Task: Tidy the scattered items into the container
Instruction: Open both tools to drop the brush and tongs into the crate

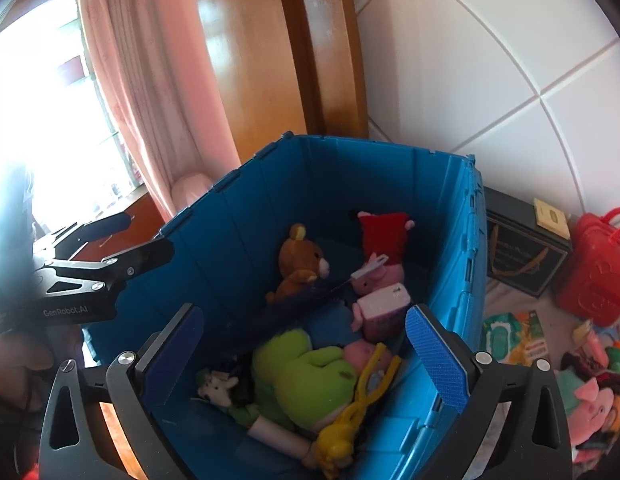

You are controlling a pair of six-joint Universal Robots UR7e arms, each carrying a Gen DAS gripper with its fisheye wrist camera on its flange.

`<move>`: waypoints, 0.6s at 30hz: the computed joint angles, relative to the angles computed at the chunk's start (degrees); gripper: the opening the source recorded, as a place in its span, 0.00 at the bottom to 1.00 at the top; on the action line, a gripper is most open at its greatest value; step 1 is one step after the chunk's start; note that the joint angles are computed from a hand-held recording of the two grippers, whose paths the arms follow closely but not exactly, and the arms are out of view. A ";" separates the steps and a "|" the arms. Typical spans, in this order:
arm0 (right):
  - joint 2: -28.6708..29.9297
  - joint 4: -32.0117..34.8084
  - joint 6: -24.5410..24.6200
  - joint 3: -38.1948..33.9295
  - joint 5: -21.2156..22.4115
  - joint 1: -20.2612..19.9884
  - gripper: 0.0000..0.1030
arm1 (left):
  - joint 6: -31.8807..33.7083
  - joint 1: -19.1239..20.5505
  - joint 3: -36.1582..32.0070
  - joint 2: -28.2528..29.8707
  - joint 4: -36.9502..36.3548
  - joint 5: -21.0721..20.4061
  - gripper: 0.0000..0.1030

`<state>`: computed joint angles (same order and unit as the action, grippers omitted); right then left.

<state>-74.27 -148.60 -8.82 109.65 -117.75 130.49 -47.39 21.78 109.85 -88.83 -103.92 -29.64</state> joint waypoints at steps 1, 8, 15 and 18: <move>-0.32 -0.06 0.02 0.22 0.10 -0.01 1.00 | -0.01 -0.11 -0.09 0.08 0.18 -0.11 0.99; -4.97 -1.77 -0.02 3.96 -0.28 0.19 1.00 | 1.93 -1.70 0.80 1.53 -3.29 -2.04 0.99; -15.06 -0.89 2.19 9.80 -3.44 -1.31 1.00 | 5.55 -4.43 1.54 5.81 -8.79 -5.71 0.99; -19.81 0.58 2.81 11.57 -4.81 -2.66 1.00 | 6.37 -5.51 1.00 8.40 -10.66 -6.79 0.99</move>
